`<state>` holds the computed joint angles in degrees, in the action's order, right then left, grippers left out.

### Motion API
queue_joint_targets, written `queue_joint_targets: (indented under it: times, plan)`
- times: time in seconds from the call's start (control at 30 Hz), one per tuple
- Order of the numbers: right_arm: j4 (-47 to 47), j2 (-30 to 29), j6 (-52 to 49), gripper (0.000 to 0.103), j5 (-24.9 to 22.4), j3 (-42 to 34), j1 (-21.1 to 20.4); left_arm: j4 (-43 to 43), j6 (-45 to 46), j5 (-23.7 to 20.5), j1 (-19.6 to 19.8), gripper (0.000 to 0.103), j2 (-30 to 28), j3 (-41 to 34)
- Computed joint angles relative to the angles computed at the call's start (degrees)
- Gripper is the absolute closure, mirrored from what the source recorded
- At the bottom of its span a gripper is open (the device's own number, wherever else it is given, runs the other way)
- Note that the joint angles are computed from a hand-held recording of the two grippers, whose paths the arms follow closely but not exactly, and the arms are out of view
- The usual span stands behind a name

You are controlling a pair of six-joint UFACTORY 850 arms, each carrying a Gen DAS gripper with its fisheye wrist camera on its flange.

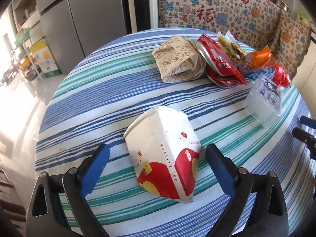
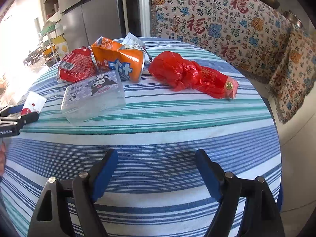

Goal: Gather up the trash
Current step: 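Grasp the white-red paper cup with the left gripper while the right grasps the clear cartoon box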

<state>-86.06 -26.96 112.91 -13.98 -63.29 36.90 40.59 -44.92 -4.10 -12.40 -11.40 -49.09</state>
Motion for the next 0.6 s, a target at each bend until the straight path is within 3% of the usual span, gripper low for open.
queue_joint_targets:
  times: [0.1,0.23,0.3,0.4,0.53,0.6]
  plan:
    - [-3.5,-0.9,6.3,0.021,2.8,-3.0,1.6,-9.4,10.0,-0.5,0.2,0.000,-0.4,-0.4]
    - [11.5,-5.7,-4.9,0.021,0.4,-12.3,3.5,-11.7,12.4,-0.2,0.3,0.000,-0.2,-0.1]
    - [21.4,-8.2,-9.5,0.021,-3.6,-17.3,3.9,-13.5,14.2,0.0,0.4,0.000,-0.2,-0.1]
    - [37.9,-13.6,-19.8,0.021,-13.5,-26.7,4.1,-12.1,12.8,0.1,0.4,0.000,-0.1,0.1]
    - [42.5,-19.0,-23.2,0.020,-27.1,-35.7,4.6,-12.8,13.5,0.1,0.5,0.000,-0.1,0.1]
    - [46.0,-20.7,-27.4,0.019,-29.6,-37.8,4.0,-12.9,13.6,0.1,0.5,0.000,-0.1,0.1]
